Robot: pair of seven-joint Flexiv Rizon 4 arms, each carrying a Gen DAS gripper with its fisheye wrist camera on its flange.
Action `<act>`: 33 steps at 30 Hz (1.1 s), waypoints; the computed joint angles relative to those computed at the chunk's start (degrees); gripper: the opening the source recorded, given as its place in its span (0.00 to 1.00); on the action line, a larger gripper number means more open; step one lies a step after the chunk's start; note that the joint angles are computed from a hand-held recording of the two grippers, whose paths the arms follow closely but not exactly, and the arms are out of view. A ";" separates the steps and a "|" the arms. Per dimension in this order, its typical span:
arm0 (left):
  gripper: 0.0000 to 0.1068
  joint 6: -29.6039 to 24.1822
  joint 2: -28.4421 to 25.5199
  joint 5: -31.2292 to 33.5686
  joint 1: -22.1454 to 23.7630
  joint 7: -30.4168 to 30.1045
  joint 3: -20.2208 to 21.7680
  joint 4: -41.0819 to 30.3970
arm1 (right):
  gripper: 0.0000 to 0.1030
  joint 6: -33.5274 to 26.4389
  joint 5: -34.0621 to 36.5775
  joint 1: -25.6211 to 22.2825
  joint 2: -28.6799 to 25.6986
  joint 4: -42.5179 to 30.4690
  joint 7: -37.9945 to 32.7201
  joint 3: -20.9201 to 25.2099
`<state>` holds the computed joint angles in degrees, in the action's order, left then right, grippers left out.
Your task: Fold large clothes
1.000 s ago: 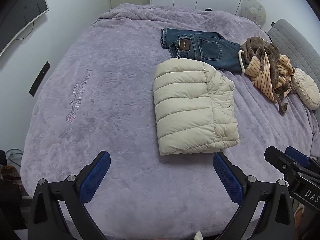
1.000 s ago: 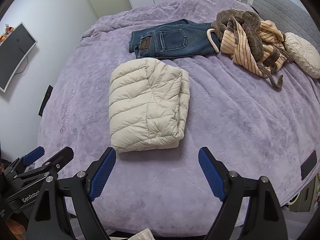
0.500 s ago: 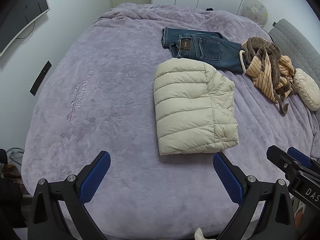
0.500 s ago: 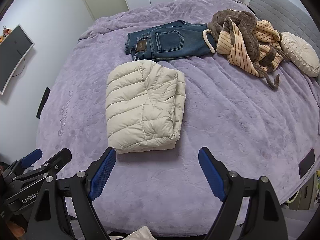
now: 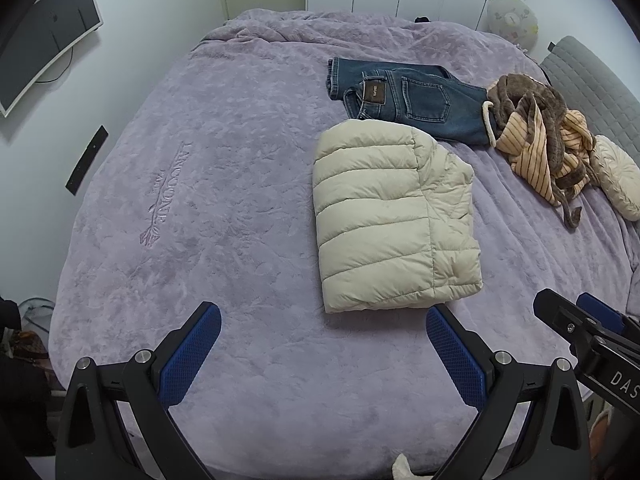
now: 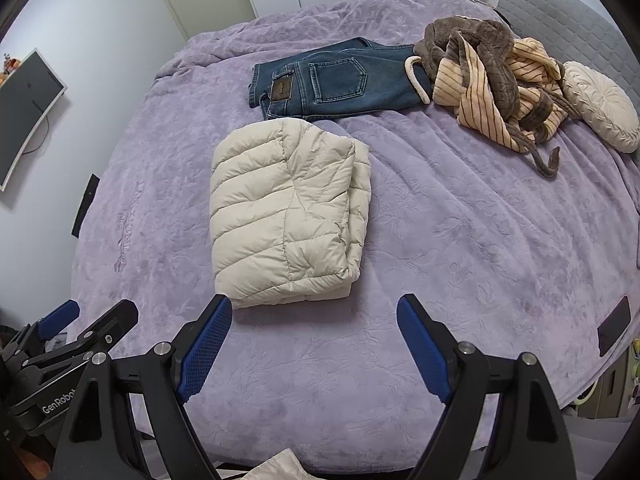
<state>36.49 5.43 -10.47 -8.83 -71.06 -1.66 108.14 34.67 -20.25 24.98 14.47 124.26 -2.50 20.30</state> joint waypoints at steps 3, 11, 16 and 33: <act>0.96 0.05 -0.05 0.27 0.04 -0.22 -0.06 -0.08 | 0.84 0.06 0.11 -0.04 0.06 0.05 -0.30 -0.08; 0.96 0.11 0.00 0.37 -0.01 -0.43 -0.09 0.01 | 0.84 0.03 0.13 -0.04 -0.11 0.02 0.02 -0.01; 0.96 0.18 -0.14 0.41 0.02 -0.36 -0.10 -0.08 | 0.84 -0.02 -0.03 0.05 -0.19 0.10 0.34 0.08; 0.96 0.08 -0.36 0.61 0.02 -0.48 -0.13 -0.33 | 0.84 0.42 0.00 0.13 -0.51 0.36 0.94 0.04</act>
